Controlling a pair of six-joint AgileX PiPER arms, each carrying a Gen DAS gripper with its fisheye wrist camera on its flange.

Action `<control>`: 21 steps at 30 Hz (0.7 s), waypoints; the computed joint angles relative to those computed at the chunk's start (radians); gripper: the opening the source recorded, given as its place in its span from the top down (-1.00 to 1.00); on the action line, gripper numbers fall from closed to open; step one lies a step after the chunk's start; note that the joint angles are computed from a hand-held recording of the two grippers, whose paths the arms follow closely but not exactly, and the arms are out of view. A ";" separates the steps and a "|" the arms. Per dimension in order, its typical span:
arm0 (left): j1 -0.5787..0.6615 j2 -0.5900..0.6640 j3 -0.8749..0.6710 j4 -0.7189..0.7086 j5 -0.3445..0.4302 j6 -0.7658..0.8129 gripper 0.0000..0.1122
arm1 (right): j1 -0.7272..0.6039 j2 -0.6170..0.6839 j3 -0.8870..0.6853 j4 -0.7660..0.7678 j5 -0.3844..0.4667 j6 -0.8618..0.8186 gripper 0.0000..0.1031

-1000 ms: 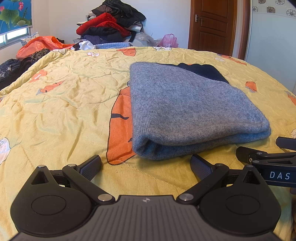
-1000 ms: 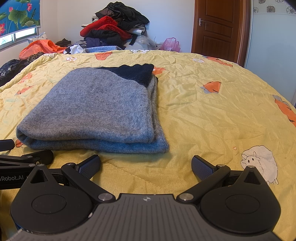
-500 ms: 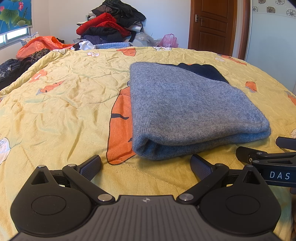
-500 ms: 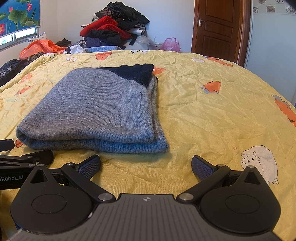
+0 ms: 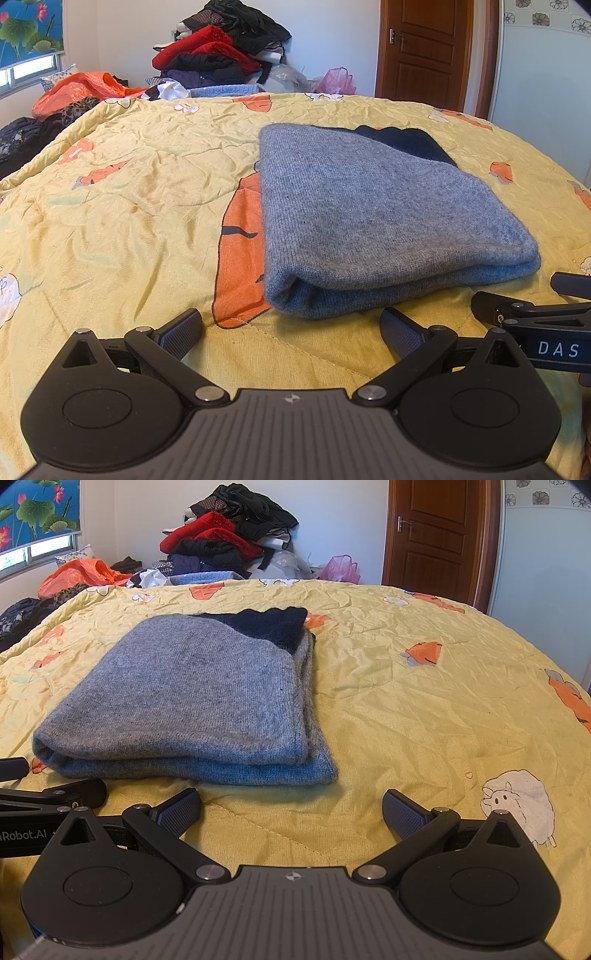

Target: Fold small clothes

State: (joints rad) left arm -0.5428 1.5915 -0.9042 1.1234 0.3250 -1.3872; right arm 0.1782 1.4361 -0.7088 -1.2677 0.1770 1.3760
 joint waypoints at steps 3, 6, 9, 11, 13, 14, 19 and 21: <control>0.000 0.000 0.000 0.000 0.000 0.000 -0.84 | 0.000 0.001 0.000 -0.003 0.000 0.003 -1.00; 0.000 0.000 0.000 0.000 0.000 0.000 -0.84 | 0.000 0.001 0.000 -0.004 0.000 0.004 -1.00; 0.000 0.000 0.000 0.001 0.000 -0.001 -0.84 | 0.000 0.001 0.000 -0.004 0.000 0.004 -1.00; -0.001 0.000 0.000 0.001 0.000 -0.001 -0.84 | 0.001 0.000 0.001 -0.004 0.000 0.005 -1.00; 0.000 0.000 0.000 0.002 0.000 -0.002 -0.84 | 0.000 0.000 0.000 -0.004 0.000 0.005 -1.00; 0.000 0.000 0.000 0.002 0.000 -0.002 -0.84 | 0.001 0.000 0.001 -0.004 0.000 0.005 -1.00; 0.001 0.001 -0.001 -0.005 -0.003 0.005 -0.84 | -0.001 0.002 -0.001 -0.006 -0.001 0.006 -1.00; 0.002 -0.003 0.002 -0.008 -0.005 0.008 -0.84 | 0.000 0.001 0.000 -0.006 -0.001 0.006 -1.00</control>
